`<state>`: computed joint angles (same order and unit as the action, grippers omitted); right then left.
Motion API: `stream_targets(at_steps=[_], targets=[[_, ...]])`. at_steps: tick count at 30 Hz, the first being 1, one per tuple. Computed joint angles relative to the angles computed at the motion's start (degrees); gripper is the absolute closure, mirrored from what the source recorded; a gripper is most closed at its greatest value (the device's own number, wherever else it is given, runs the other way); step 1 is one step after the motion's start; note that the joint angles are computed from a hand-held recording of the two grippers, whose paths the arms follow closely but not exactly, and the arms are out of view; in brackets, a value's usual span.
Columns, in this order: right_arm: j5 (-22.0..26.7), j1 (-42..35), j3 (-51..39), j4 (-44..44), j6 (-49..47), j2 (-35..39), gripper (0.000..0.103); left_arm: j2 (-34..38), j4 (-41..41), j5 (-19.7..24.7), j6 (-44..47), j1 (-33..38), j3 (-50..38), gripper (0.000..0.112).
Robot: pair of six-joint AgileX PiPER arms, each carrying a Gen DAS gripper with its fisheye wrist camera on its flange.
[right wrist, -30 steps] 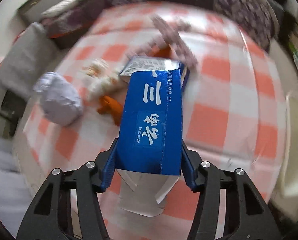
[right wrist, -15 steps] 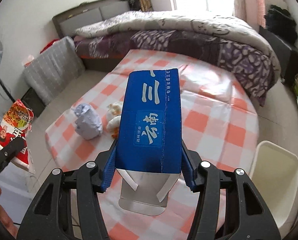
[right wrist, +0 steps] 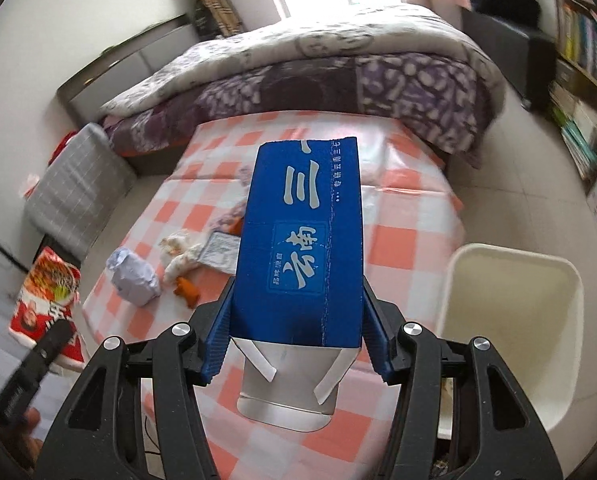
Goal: Collect trash
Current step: 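Carry both items over the white bin and open both grippers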
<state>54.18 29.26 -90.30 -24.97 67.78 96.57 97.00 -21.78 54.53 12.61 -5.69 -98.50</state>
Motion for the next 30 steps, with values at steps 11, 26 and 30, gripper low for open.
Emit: stream_targets(at_steps=[11, 26, 30], targets=[[-3.16, -11.39, 12.67, 11.22, -0.91, -9.34, 0.049, 1.94, 1.69, -0.56, -1.52, -9.27, 0.91, 0.083], [-4.26, -25.04, 24.26, 17.84, -2.37, -19.20, 0.024, 6.34, 0.93, 0.56, -2.42, -21.10, -0.32, 0.083], [-5.11, -27.18, 25.49, 18.63, -3.27, -20.54, 0.023, 7.25, 1.45, 0.72, -2.82, -23.96, -0.52, 0.083]])
